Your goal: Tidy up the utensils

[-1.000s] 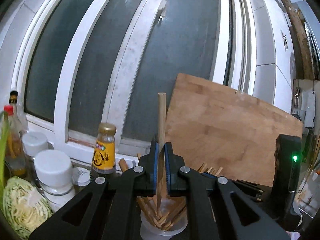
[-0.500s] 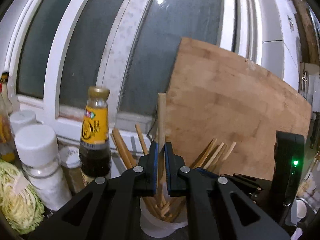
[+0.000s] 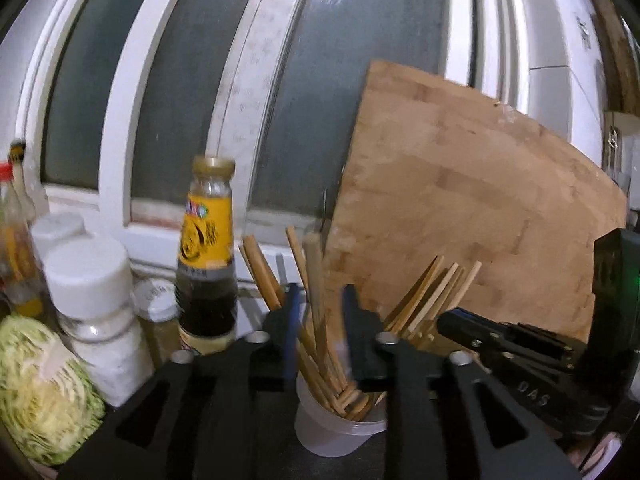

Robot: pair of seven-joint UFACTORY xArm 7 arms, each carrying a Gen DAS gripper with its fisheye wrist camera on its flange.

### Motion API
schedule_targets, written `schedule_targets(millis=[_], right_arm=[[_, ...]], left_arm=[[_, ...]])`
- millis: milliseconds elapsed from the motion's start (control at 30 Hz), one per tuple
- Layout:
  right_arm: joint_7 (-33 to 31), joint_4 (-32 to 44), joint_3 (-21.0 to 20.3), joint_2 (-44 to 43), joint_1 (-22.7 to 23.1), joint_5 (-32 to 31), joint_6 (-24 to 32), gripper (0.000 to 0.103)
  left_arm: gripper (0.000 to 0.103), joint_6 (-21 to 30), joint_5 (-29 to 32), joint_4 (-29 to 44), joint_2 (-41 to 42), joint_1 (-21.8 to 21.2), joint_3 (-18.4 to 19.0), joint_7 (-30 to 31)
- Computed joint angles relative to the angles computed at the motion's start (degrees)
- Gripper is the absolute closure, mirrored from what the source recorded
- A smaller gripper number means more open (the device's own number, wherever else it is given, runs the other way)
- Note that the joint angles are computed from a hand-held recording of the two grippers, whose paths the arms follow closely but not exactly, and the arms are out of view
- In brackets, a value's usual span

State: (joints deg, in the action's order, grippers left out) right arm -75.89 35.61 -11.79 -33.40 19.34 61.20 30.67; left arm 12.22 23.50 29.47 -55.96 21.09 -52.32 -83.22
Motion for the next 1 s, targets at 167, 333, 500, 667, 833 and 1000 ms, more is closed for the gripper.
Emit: schedule_targets(millis=[167,333,500,667,833,1000], right_arm=[[-1.66,-2.17,-1.82,-4.87,-0.43,-0.18,-0.21,0.084],[0.40,-3.61,-3.14,-8.91,-1.40,-2.85,1.26,0.067],[0.43,-5.84,-4.91,-13.72,-0.76,-4.73,1.31,0.041],[-0.17,-8.30,-8.04,-18.03,1.46,-4.35,-0.91,0.005],[-0.77,-9.79,-9.40,-19.54,3.62,-3.93,-5.76,0.000],[-2.32,-11.37,-12.60,-19.55,7.85,-4.76,-11.22,0.000]], left_arm=[[0.053,9.38,1.19,2.11,-4.28,-4.18,-0.11,1.76],[0.029,20.70,2.31,5.59,-8.03,-6.38,-2.32,1.55],[0.012,26.26,3.15,6.38,-10.02,-8.78,-3.43,1.53],[0.001,28.96,2.71,5.56,-11.02,-10.67,-4.17,-0.59],[0.001,29.80,4.34,3.79,-11.00,-12.72,-5.38,-0.89],[0.000,28.47,5.56,1.94,-10.45,-12.80,-6.98,-3.71]])
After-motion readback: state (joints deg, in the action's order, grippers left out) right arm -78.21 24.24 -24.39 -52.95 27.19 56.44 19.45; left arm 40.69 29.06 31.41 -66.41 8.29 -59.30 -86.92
